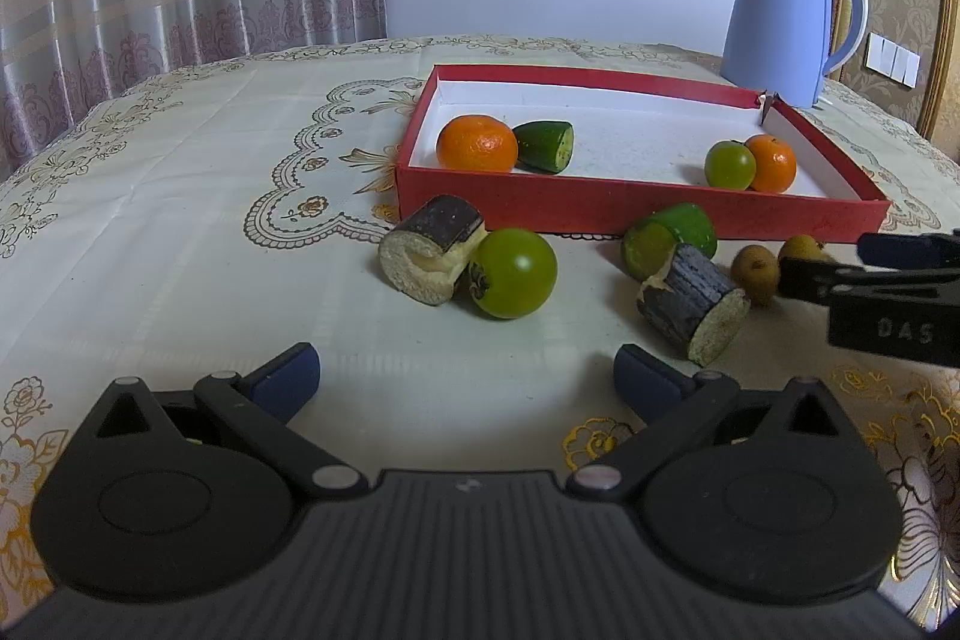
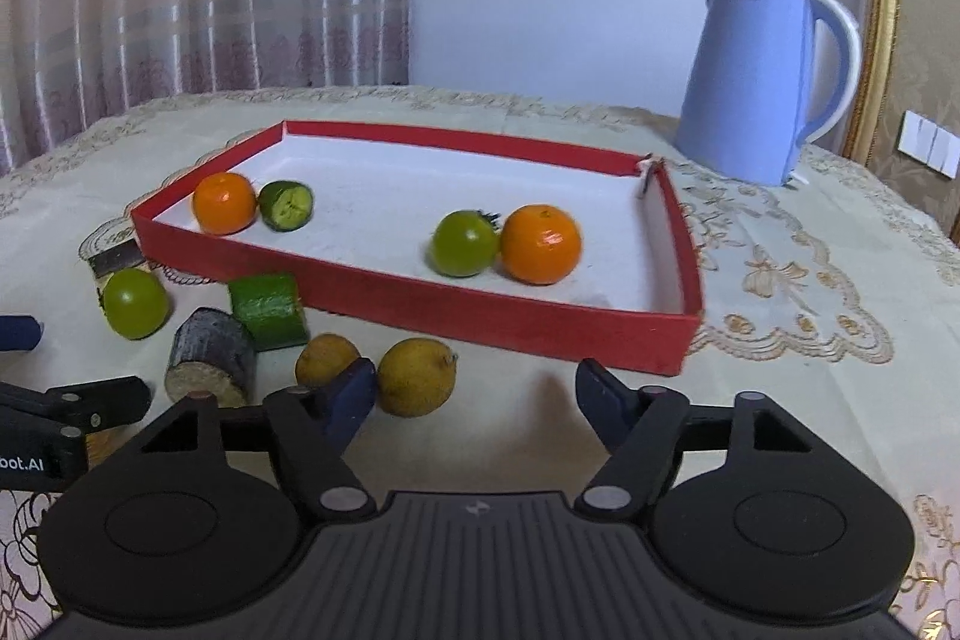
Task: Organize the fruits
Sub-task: 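Reach the right gripper to the small yellow pear and grasp it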
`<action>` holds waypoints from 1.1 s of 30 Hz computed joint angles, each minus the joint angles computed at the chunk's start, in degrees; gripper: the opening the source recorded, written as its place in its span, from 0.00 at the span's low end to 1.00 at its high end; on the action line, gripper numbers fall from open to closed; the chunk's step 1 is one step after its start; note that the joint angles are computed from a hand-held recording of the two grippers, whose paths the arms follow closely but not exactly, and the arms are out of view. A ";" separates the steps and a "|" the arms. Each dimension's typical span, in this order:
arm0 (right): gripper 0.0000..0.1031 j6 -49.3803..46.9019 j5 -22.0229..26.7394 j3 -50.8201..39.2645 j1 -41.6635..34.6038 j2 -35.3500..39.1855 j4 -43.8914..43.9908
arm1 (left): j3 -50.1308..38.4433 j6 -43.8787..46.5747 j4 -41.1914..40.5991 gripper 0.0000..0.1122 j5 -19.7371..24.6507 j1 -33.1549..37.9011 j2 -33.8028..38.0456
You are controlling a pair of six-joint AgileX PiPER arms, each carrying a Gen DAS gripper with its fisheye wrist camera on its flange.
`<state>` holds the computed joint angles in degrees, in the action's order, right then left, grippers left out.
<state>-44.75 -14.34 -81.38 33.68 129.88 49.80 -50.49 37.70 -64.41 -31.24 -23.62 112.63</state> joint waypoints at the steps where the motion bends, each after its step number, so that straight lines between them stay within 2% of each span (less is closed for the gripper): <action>1: 0.58 -3.84 0.39 -0.81 0.18 0.35 3.60 | -0.05 0.06 -0.08 0.92 -0.01 -0.03 0.03; 3: 0.55 -10.62 1.29 -2.35 0.25 0.97 10.35 | -0.02 0.06 -0.06 0.92 -0.01 -0.02 0.01; 5: 0.51 -10.04 1.73 -2.65 0.17 1.07 9.75 | -0.08 0.11 -0.14 0.92 -0.02 -0.06 0.05; 7: 0.39 -8.23 2.05 -2.63 0.12 1.08 7.68 | -0.08 0.11 -0.14 0.92 -0.02 -0.06 0.05; 9: 0.36 -6.91 2.15 -2.46 0.08 0.99 6.15 | -0.08 0.11 -0.14 0.92 -0.02 -0.06 0.05; 22: 0.27 -2.20 2.38 -2.08 -0.08 0.85 1.05 | -0.07 0.06 -0.11 0.92 -0.06 -0.07 0.08; 26: 0.27 6.82 1.42 -0.64 -0.23 0.28 -7.89 | -0.09 0.07 -0.13 0.92 -0.07 -0.08 0.09; 28: 0.23 13.12 0.40 0.68 -0.30 -0.25 -14.13 | -0.09 0.07 -0.13 0.92 -0.07 -0.08 0.09; 31: 0.23 16.65 -2.14 2.81 0.06 -1.08 -17.22 | -0.09 0.05 -0.11 0.92 -0.07 -0.08 0.10; 33: 0.23 16.70 -1.79 2.90 -0.08 -1.20 -17.19 | -0.03 0.00 -0.04 0.92 -0.08 -0.06 0.07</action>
